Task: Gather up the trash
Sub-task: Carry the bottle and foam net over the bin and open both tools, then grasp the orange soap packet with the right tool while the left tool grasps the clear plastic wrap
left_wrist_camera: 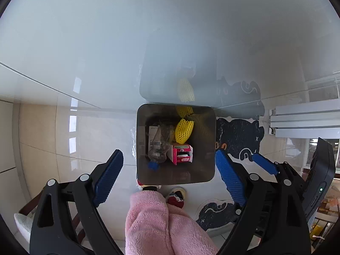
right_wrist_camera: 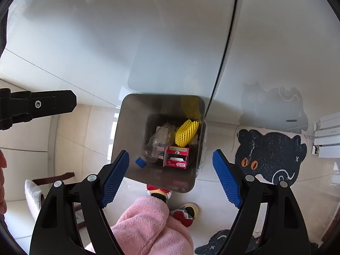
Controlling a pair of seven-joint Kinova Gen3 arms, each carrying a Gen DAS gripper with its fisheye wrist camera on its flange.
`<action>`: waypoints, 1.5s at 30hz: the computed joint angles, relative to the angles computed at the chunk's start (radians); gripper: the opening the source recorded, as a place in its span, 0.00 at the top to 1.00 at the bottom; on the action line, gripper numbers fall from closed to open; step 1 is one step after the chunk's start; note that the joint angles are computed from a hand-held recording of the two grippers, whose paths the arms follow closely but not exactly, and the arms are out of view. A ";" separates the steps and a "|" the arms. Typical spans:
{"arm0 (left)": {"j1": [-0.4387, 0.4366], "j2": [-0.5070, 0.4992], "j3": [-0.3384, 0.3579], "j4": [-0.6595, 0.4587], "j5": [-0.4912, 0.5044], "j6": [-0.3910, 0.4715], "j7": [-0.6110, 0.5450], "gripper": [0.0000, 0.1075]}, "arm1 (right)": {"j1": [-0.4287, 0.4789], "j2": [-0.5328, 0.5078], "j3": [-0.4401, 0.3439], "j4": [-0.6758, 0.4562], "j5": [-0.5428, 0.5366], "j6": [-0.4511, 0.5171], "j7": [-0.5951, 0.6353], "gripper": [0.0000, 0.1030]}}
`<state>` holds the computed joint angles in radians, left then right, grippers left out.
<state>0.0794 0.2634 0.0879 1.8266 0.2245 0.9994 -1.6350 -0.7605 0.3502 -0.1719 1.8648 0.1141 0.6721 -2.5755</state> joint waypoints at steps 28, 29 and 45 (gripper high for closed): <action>-0.036 -0.362 -0.055 -0.443 0.007 0.294 0.050 0.12 | 0.096 -0.390 -0.178 -0.392 0.329 0.466 -0.122 0.10; -0.038 -0.353 -0.058 -0.467 0.011 0.295 0.048 0.12 | 0.096 -0.382 -0.177 -0.414 0.348 0.473 -0.116 0.10; -0.080 -0.055 -0.030 -0.838 0.031 0.326 -0.043 0.15 | 0.125 -0.228 -0.030 -0.673 0.391 0.476 -0.014 0.10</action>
<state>-0.0003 0.2084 0.0581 0.9884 0.2558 1.3250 -1.6783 -0.6358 0.1225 -0.2024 1.1914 0.5052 1.1476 -2.5891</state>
